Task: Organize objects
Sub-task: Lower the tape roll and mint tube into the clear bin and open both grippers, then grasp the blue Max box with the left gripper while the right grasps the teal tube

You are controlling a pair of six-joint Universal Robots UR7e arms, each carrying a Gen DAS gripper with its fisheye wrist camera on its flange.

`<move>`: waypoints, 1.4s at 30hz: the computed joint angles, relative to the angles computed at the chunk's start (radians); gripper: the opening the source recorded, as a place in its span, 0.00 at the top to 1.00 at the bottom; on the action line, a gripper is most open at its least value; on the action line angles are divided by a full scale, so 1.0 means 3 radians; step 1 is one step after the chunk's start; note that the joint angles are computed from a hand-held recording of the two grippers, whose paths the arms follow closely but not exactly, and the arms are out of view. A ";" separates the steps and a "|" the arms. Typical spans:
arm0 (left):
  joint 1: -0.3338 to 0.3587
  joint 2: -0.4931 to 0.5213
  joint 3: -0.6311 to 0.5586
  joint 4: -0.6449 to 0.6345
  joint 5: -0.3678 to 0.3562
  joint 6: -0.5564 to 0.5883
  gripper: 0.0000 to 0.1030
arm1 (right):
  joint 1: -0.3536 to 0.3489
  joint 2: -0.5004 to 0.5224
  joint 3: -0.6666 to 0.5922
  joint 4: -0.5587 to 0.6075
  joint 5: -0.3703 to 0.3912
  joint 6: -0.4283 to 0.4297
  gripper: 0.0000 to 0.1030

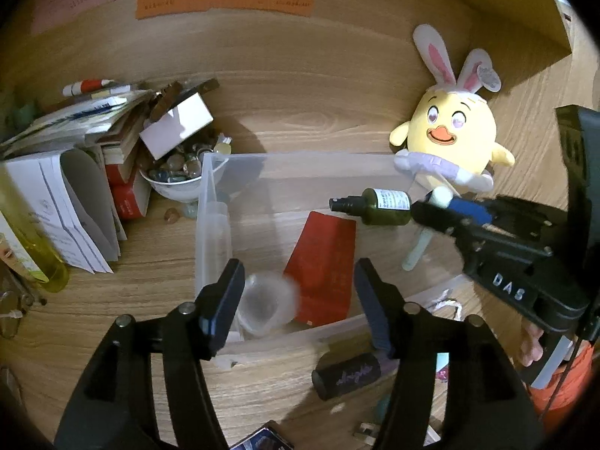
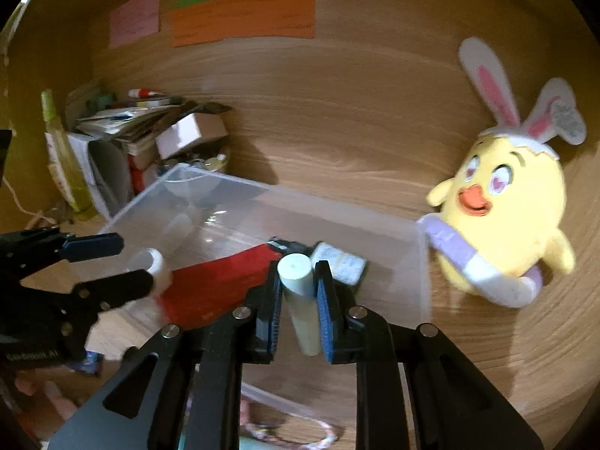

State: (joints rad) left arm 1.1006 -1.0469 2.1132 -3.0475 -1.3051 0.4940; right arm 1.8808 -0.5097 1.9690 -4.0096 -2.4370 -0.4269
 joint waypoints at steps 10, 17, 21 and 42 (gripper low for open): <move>-0.0041 -0.0266 0.0198 -0.0119 -0.0058 0.0053 0.34 | -0.0024 -0.0082 0.0091 0.0262 0.0228 0.0313 0.58; -0.0068 -0.0478 0.0420 -0.0313 0.0019 0.0186 0.29 | 0.0053 -0.0076 0.0129 0.0114 0.0189 0.0264 0.37; -0.0065 -0.0591 0.0524 -0.0325 0.0060 0.0235 0.26 | 0.0094 -0.0099 0.0202 0.0015 0.0214 0.0279 0.37; 0.0230 -0.0767 0.0725 -0.0066 0.0154 0.0160 0.21 | 0.0213 0.0020 0.0783 -0.0306 0.0064 0.0888 0.36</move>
